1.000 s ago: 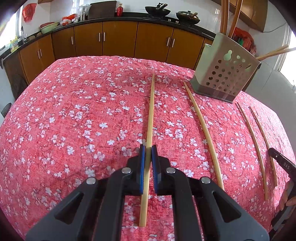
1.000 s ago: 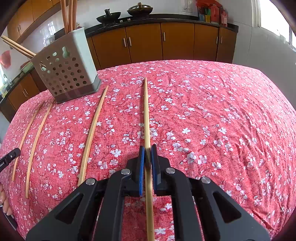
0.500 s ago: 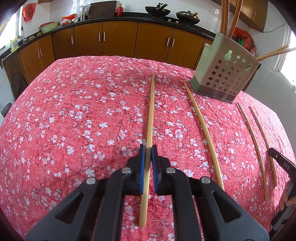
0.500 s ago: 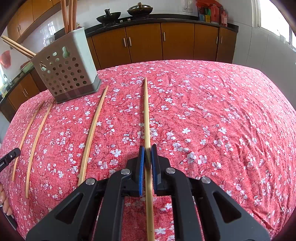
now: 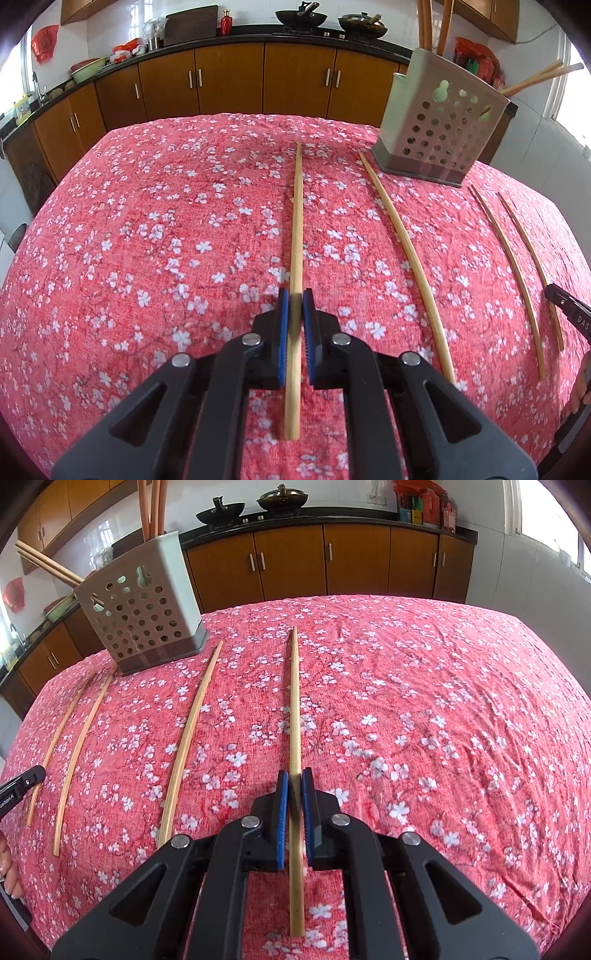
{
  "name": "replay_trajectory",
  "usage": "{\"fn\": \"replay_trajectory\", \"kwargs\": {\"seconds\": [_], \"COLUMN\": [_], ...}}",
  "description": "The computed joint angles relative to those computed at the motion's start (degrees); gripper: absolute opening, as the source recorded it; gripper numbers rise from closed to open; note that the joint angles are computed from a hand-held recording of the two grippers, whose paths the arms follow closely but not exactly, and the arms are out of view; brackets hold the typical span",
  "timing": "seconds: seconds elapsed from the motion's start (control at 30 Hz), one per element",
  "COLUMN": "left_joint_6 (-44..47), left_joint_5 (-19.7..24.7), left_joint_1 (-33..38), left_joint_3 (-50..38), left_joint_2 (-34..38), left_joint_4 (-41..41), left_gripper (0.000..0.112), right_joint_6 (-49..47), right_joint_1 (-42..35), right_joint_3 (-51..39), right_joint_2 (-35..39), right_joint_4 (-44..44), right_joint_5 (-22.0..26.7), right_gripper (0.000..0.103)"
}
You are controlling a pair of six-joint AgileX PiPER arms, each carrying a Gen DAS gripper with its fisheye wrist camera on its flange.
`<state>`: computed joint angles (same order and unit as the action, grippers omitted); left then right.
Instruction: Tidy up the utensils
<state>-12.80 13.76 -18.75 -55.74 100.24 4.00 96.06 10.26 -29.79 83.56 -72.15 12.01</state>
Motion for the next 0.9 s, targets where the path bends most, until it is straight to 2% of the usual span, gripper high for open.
{"fn": "replay_trajectory", "kwargs": {"seconds": [0.13, 0.43, 0.53, 0.6, 0.8, 0.9], "left_joint_6": [3.03, 0.42, -2.41, -0.33, 0.58, 2.77], "left_joint_5": [-0.68, -1.34, -0.28, 0.84, -0.97, -1.82], "left_joint_1": [0.24, -0.7, -1.32, -1.09, -0.58, 0.01], "left_joint_3": [1.71, 4.04, 3.79, 3.56, 6.19, 6.59], "left_joint_2": [-1.22, -2.95, -3.17, -3.8, -10.69, -14.44], "left_joint_4": [-2.9, -0.28, 3.17, 0.99, -0.03, -2.99], "left_gripper": [0.01, 0.008, 0.008, 0.008, 0.008, 0.008], "right_joint_6": [-0.7, -2.26, -6.3, -4.42, 0.0, 2.71], "right_joint_1": [0.77, 1.74, 1.96, 1.71, 4.32, 4.53], "right_joint_3": [0.94, 1.9, 1.92, 2.05, 3.0, 3.25], "right_joint_2": [-1.18, -2.63, -3.73, -5.23, -14.55, -18.11], "right_joint_4": [1.08, 3.18, 7.5, 5.81, 0.28, -2.58], "right_joint_5": [0.32, 0.87, 1.49, 1.43, 6.04, 6.66], "right_gripper": [0.009, 0.008, 0.008, 0.008, 0.008, 0.008]}}
